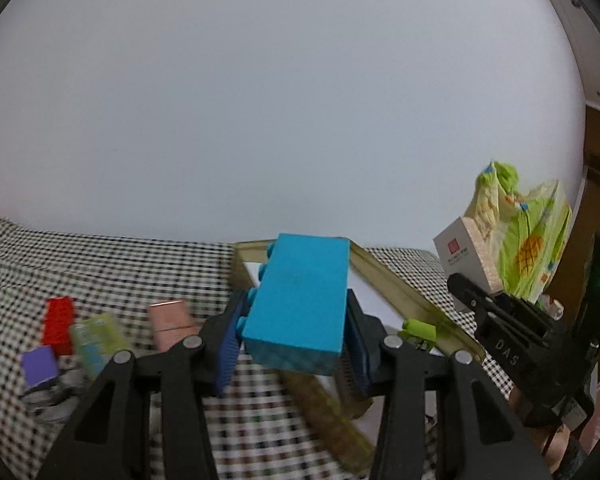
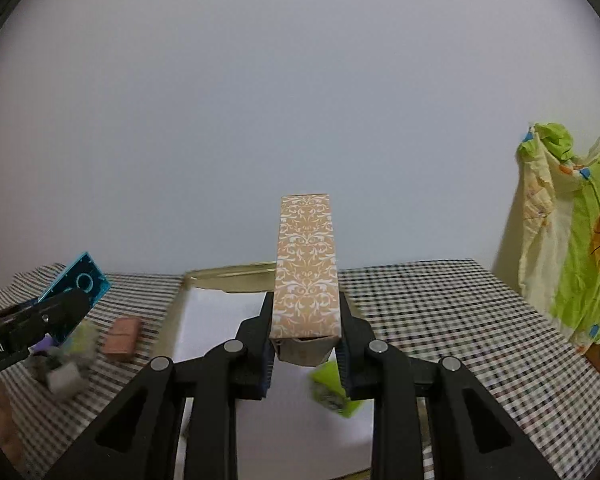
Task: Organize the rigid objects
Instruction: 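Carry the cyan block and patterned box over the tin tray with both tools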
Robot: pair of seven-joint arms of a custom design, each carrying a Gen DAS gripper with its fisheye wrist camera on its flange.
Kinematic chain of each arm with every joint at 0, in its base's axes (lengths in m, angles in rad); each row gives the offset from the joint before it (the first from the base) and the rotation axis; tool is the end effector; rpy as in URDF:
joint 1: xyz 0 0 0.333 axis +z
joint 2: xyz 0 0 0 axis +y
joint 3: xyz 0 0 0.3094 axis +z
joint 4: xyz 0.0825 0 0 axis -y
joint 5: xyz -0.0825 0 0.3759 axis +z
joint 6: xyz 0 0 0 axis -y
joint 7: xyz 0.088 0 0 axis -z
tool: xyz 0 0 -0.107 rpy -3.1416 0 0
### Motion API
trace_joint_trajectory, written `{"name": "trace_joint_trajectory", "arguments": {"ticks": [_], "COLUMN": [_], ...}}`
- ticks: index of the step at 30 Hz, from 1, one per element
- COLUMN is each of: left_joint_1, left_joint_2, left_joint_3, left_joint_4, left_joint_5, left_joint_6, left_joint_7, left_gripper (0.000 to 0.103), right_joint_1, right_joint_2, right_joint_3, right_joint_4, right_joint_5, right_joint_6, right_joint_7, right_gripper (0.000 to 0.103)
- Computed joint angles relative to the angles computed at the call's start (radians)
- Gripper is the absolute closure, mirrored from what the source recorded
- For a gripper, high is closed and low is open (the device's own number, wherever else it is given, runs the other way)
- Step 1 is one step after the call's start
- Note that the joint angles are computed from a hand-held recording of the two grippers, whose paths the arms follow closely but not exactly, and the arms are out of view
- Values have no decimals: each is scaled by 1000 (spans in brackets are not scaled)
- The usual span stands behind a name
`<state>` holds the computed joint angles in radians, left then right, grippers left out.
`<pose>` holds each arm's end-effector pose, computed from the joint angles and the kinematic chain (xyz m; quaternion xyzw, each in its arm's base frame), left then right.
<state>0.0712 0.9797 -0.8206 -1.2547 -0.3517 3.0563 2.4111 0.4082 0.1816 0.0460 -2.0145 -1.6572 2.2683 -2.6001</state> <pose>0.7305 -0.2959 0.3738 -0.3906 0.7406 -0.5321 0.1257 0.5523 0.2404 0.3912 -0.4222 0.6971 -0.4961 0.2994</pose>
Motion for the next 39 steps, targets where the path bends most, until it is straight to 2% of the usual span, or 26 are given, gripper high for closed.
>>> {"name": "trace_joint_trajectory", "arguments": {"ticks": [5,9,11,14,16,21,24,28,34,39], "left_joint_1": [-151,-252,-282,-303,-320,-382,-374,-392,-413,-419], "left_joint_2": [24,69,83,85,82,123,112,123,137,123], "left_joint_3": [137,226,258,281,309,381,379,404,445,468], "left_joint_4": [130,252,289,294,288,384,360,380,415,385], "left_joint_5": [28,39,38,42,51,84,91,116,152,188], "left_joint_6": [-56,-123,-162,-179,-165,-222,-206,-207,-230,-201], "left_joint_7": [-89,-149,-171,-154,-156,-234,-225,-252,-305,-327], "left_gripper": [58,58,58,58,58,58,58,58,58,58], "right_joint_1": [-24,-78,-95,-105,-95,-86,-88,-95,-87,-86], "right_joint_2": [25,14,31,55,64,63,61,62,77,94], "right_joint_3": [-16,-44,-47,-59,-62,-73,-77,-81,-77,-89], "right_joint_4": [15,2,17,39,49,48,41,38,55,71], "right_joint_5": [38,64,105,127,143,150,156,155,182,207], "right_joint_6": [24,157,216,280,272,272,289,308,302,321], "right_joint_7": [-61,-40,-60,-88,-117,-113,-95,-93,-123,-168], "right_gripper": [75,75,75,75,75,75,75,75,75,75]}}
